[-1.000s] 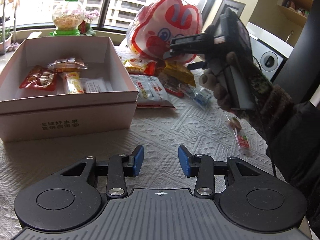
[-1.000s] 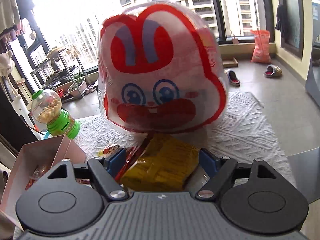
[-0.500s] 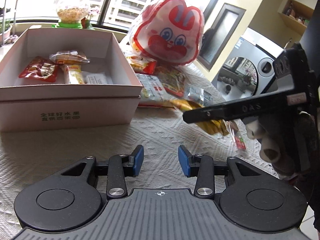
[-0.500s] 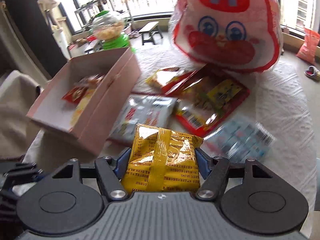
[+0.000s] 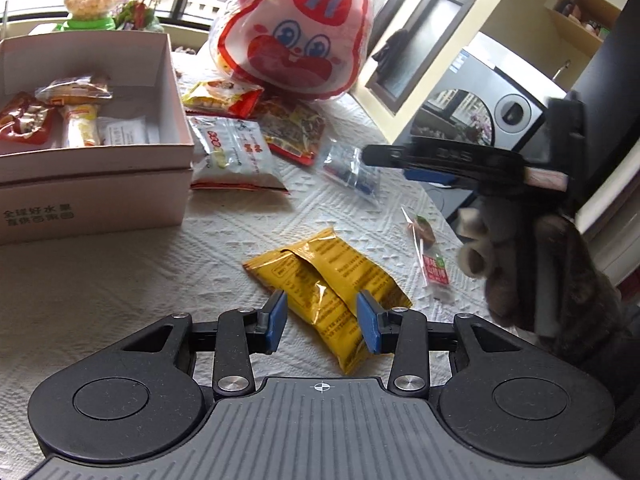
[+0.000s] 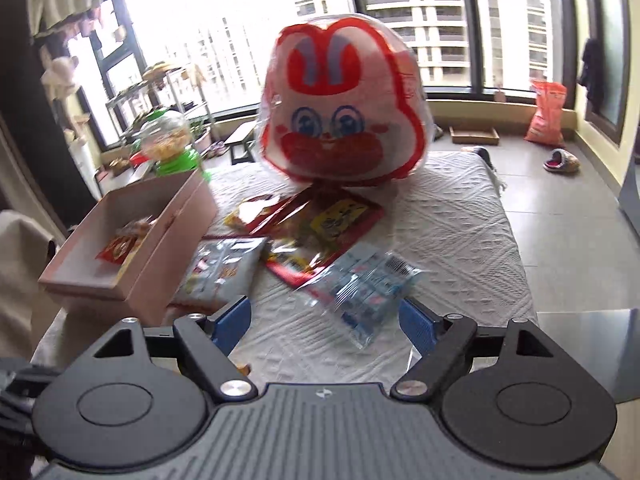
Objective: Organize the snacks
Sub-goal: 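Grasp the yellow packet with the left gripper while the right gripper reaches the blue-printed packet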
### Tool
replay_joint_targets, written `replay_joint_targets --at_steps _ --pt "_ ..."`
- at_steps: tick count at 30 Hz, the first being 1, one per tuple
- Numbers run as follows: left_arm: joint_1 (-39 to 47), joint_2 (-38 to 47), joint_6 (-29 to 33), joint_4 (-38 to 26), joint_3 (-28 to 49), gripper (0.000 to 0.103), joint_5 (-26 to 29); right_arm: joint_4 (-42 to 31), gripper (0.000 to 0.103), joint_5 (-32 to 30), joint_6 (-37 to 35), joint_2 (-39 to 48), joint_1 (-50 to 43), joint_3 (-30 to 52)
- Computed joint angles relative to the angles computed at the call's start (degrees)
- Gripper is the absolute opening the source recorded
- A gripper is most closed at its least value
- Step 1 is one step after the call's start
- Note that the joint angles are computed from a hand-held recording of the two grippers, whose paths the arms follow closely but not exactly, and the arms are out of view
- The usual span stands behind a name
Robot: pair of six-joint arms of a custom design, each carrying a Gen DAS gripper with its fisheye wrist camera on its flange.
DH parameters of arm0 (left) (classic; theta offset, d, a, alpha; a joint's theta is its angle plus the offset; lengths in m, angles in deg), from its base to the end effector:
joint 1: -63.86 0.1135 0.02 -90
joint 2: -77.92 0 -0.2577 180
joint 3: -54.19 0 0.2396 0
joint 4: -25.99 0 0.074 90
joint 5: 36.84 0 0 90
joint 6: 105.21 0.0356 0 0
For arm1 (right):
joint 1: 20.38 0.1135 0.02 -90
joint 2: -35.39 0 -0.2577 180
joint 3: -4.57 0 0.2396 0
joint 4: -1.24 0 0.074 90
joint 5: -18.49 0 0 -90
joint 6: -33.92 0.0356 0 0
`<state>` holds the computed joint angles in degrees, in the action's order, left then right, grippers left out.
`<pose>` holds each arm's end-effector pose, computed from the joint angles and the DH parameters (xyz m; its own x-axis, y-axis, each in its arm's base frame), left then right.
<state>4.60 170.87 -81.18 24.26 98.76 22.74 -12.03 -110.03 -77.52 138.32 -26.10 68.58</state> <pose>0.1482 -0.2139 0.1114 -0.6851 -0.3889 -0.6160 -0.1240 0.8955 -0.4275 0.3271 -0.0105 0.1337 -0.6214 -0.2252 -0.7505 -0.5684 0.7888 0.2339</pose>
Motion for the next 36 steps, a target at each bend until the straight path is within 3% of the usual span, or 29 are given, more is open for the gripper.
replay_joint_targets --at_steps 4,8,10,12,14,20,23,25,28,32,36 --pt "-0.8 -0.8 -1.9 -1.6 -0.4 0.043 1.0 1.6 0.083 12.4 3.2 10.5 8.3 8.7" --pt "-0.6 -1.1 -5.0 -0.8 -2.3 0.043 0.7 6.9 0.088 17.4 -0.1 9.9 12.1 5.7" --pt "-0.3 -0.9 -5.3 0.3 -3.0 0.043 1.0 7.4 0.083 16.6 -2.2 8.8 12.6 4.0" --pt "-0.3 -0.9 -5.0 1.2 -3.5 0.043 1.1 5.1 0.063 13.5 -4.3 6.3 11.7 1.9" --pt "-0.6 -1.5 -5.2 0.0 -3.6 0.043 0.3 1.5 0.056 9.8 -7.2 3.1 9.9 -0.8" --pt "-2.1 -4.4 -8.7 -4.6 -5.1 0.043 -3.0 -5.8 0.055 0.3 -19.2 -7.9 4.4 -13.7" --pt "-5.3 -5.7 -9.9 -12.4 -2.5 0.043 -8.2 -8.7 0.056 -2.7 -25.4 -13.6 2.3 -18.8" --pt "-8.1 -5.7 -6.7 -18.8 1.0 0.043 -11.3 -4.1 0.062 -2.1 -25.9 -19.4 1.3 -24.2" --pt "-9.7 -3.4 -1.0 -24.0 5.9 0.043 -9.9 4.5 0.071 -2.5 -23.4 -24.7 -3.2 -29.7" --pt "-9.0 3.9 7.4 -24.7 12.1 0.044 -5.1 9.9 0.073 -2.4 -19.2 -21.5 -8.4 -28.8" --pt "-8.8 8.9 13.2 -27.0 17.6 0.056 -3.9 12.8 0.073 0.1 -15.9 -16.0 -10.2 -26.5"
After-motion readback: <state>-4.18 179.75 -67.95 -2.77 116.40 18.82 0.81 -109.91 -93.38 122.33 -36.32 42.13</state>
